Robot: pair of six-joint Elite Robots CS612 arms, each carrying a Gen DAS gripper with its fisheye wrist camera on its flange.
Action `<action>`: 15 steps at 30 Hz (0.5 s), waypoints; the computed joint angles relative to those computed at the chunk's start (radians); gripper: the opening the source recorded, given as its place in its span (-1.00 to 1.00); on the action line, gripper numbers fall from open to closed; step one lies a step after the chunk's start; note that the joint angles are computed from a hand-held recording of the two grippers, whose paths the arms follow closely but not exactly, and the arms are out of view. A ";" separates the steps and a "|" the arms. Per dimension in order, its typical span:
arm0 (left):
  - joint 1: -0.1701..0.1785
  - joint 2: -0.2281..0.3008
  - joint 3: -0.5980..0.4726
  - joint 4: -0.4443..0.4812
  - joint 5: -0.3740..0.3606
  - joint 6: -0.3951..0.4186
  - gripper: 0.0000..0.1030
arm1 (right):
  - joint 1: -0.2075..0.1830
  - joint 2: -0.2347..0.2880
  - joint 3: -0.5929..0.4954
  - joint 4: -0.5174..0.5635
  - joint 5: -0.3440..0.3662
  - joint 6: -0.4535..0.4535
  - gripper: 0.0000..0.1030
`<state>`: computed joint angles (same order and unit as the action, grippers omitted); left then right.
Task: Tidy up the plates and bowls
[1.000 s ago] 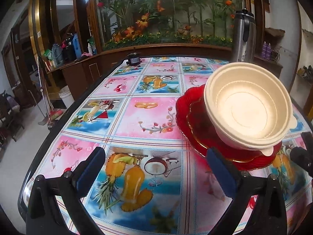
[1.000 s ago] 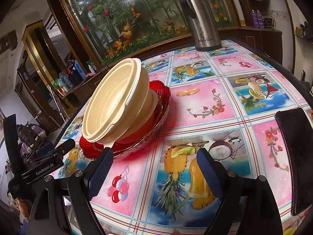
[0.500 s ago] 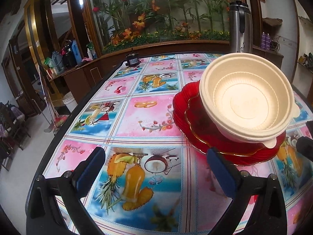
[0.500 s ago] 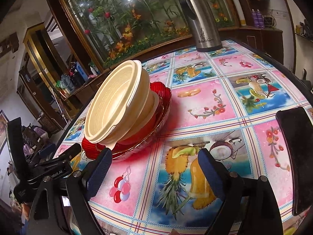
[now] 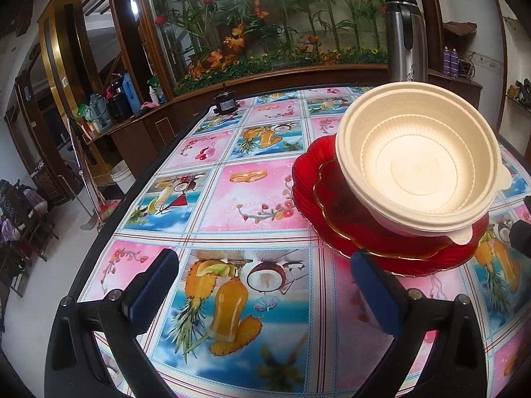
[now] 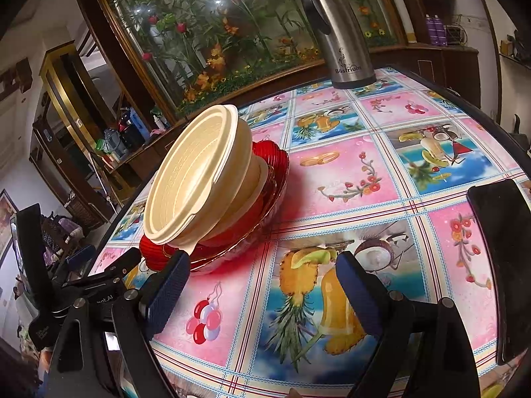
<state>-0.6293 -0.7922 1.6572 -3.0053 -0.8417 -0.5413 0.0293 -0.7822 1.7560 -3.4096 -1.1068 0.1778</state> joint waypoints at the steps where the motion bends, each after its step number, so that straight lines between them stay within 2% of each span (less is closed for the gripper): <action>1: 0.000 0.000 0.000 0.001 0.001 0.000 1.00 | 0.000 0.001 -0.002 0.003 -0.002 -0.002 0.79; 15: -0.003 -0.001 -0.001 0.025 0.021 -0.016 1.00 | 0.000 0.000 -0.001 0.008 0.000 -0.004 0.79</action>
